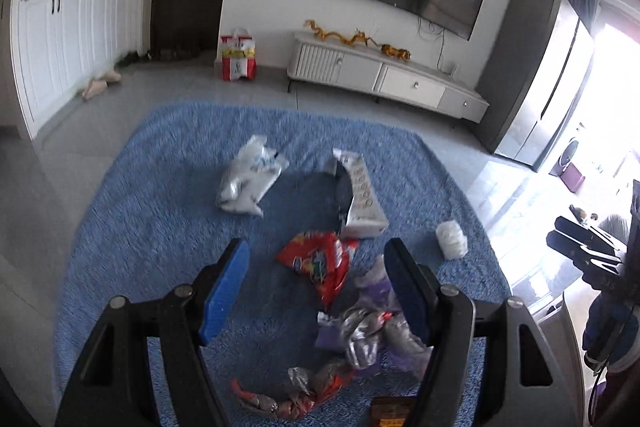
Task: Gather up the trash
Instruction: 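Move both open grippers back over the trash on the table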
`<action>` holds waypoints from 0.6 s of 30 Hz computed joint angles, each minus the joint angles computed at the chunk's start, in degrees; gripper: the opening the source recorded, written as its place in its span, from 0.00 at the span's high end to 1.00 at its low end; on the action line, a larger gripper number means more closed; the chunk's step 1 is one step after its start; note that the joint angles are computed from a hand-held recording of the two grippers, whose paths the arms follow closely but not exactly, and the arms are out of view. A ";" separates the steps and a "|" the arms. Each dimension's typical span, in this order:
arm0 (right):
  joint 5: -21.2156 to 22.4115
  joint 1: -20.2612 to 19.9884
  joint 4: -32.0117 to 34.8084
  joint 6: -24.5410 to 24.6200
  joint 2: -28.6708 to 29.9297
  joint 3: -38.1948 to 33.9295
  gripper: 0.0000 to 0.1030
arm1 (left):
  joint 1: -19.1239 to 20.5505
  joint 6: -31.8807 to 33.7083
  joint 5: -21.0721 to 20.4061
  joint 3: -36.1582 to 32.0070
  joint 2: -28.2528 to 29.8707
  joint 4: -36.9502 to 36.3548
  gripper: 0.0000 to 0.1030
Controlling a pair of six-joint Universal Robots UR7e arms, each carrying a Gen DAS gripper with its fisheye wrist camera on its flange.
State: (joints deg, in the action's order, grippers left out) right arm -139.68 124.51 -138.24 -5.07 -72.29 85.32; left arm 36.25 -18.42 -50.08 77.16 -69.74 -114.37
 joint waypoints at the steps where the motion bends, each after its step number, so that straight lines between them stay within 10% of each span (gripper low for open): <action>1: 0.09 -0.14 0.43 0.19 0.44 -0.20 0.36 | 0.58 -0.02 -0.77 -0.11 0.38 0.36 0.33; 18: 3.81 -7.21 3.56 5.22 7.75 -3.02 0.36 | 6.21 1.29 -7.13 -4.23 9.61 4.03 0.53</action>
